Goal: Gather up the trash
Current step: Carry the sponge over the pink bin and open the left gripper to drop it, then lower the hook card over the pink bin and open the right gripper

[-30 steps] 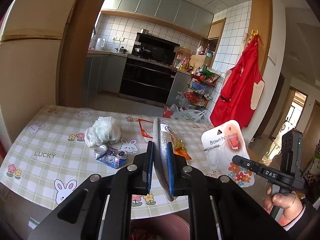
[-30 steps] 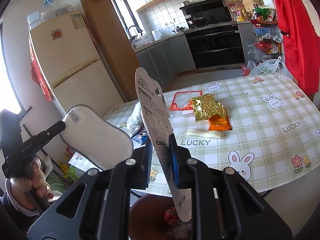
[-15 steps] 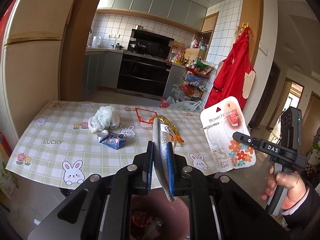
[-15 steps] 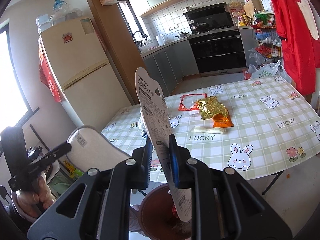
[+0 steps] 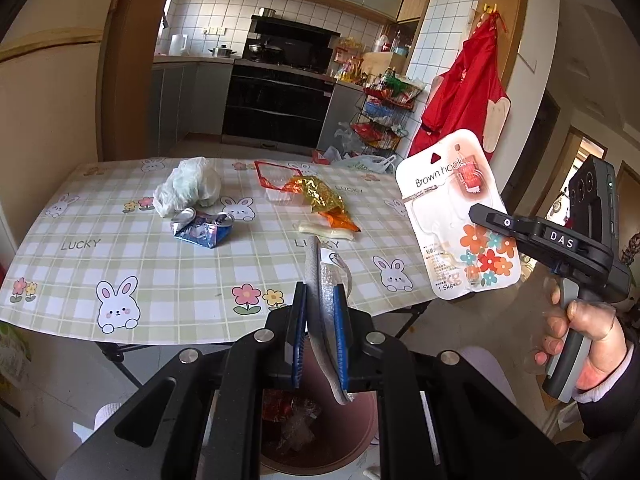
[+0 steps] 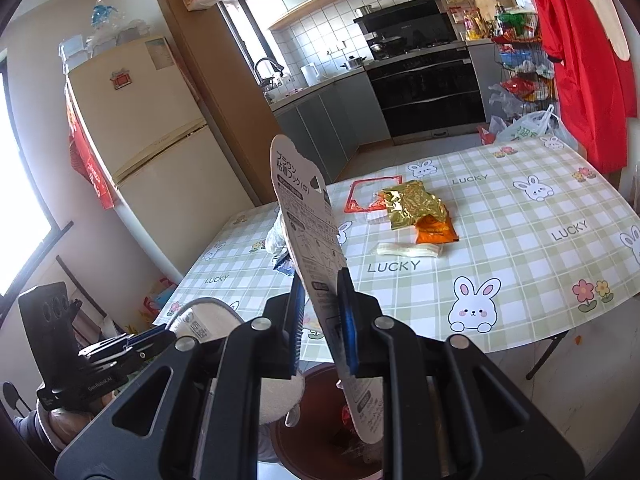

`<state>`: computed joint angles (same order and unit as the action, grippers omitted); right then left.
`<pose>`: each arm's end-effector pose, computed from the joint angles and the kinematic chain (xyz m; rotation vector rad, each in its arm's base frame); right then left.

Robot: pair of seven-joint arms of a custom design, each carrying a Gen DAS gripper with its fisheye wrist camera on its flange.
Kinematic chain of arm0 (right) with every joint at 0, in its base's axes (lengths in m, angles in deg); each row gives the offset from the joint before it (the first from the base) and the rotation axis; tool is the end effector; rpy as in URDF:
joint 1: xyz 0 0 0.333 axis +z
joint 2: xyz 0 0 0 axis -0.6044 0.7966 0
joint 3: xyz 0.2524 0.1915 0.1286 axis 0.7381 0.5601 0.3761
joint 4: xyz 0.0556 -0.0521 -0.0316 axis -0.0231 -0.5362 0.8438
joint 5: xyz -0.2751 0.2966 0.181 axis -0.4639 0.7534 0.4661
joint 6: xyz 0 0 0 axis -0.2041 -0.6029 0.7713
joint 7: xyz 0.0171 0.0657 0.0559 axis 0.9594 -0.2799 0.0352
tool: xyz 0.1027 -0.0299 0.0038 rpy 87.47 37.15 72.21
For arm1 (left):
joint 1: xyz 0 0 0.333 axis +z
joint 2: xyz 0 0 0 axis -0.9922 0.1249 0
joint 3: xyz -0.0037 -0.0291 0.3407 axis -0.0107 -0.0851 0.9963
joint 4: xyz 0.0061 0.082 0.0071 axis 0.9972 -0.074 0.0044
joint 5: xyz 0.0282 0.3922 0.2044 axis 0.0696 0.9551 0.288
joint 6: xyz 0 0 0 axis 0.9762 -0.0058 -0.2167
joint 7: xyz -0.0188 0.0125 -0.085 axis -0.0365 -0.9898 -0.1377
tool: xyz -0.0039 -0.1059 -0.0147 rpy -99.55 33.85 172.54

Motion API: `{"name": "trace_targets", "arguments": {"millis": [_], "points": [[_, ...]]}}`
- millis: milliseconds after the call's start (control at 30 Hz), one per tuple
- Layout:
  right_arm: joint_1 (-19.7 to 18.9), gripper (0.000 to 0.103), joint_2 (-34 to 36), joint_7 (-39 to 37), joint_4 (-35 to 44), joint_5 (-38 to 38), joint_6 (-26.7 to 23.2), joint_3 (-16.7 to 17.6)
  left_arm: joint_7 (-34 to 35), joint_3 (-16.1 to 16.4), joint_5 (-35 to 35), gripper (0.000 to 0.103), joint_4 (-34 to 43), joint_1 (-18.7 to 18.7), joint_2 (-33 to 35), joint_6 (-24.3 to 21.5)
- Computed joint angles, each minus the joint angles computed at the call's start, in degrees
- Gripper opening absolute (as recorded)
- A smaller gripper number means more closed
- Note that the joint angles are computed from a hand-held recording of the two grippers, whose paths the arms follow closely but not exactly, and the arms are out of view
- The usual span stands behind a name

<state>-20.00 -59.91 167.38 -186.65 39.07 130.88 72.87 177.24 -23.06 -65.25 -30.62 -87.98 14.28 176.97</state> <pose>0.6377 0.2399 0.5361 -1.4188 1.5341 -0.3940 0.6461 -0.2357 0.5045 -1.4448 2.1067 -1.3032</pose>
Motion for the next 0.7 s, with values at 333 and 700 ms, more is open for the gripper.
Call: {"name": "trace_targets", "arguments": {"millis": [333,700], "points": [[-3.32,0.020,0.59,-5.34,-0.21,7.29,-0.15,2.95,-6.35,-0.73,8.82,0.015,2.68,0.34,3.38,-5.02],[-2.19,0.020,0.69,-7.19,0.30,8.20,-1.22,2.15,-3.03,-1.50,5.63,0.097,1.17,0.41,1.66,5.09]]}}
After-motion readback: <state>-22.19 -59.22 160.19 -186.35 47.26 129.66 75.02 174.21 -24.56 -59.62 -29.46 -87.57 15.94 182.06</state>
